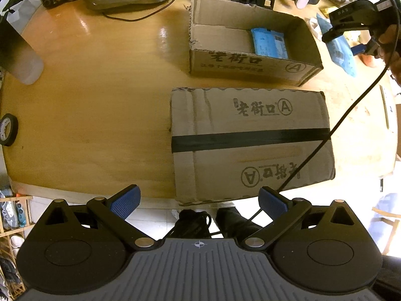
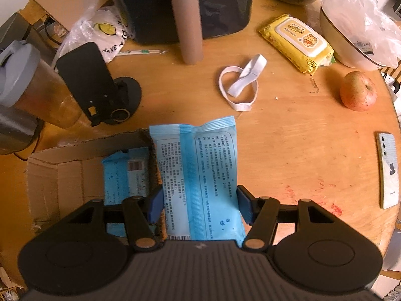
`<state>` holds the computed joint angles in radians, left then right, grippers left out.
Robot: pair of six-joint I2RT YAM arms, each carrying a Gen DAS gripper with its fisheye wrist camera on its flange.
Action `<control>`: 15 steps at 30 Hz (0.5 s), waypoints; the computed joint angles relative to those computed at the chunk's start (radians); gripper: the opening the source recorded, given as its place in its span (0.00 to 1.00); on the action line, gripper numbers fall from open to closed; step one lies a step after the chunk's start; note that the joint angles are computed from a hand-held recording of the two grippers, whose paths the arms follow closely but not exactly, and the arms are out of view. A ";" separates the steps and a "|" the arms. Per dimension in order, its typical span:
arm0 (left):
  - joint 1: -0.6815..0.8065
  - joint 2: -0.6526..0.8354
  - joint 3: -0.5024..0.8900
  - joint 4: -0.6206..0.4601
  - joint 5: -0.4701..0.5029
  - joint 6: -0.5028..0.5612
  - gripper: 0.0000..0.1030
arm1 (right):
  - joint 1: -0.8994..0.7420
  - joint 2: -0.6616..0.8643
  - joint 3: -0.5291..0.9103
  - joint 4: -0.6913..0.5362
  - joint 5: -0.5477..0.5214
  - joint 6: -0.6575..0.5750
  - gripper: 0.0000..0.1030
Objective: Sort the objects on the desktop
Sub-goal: 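Lift the smaller blue packet and carry it over the open box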
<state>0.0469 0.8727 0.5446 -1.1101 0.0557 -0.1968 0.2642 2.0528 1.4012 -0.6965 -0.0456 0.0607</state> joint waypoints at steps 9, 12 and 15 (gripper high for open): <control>0.083 -0.001 -0.001 -0.003 0.016 0.089 1.00 | 0.049 -0.006 -0.006 0.002 0.000 0.037 0.57; 0.110 -0.004 0.000 -0.007 0.021 0.119 1.00 | 0.066 -0.004 -0.003 0.002 0.002 0.051 0.57; 0.139 -0.002 -0.001 -0.007 0.026 0.148 1.00 | 0.084 -0.002 0.001 0.001 0.003 0.065 0.57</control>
<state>0.1859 0.8706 0.5431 -1.1173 0.0819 -0.0485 0.3481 2.0512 1.4026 -0.6959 -0.0423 0.1252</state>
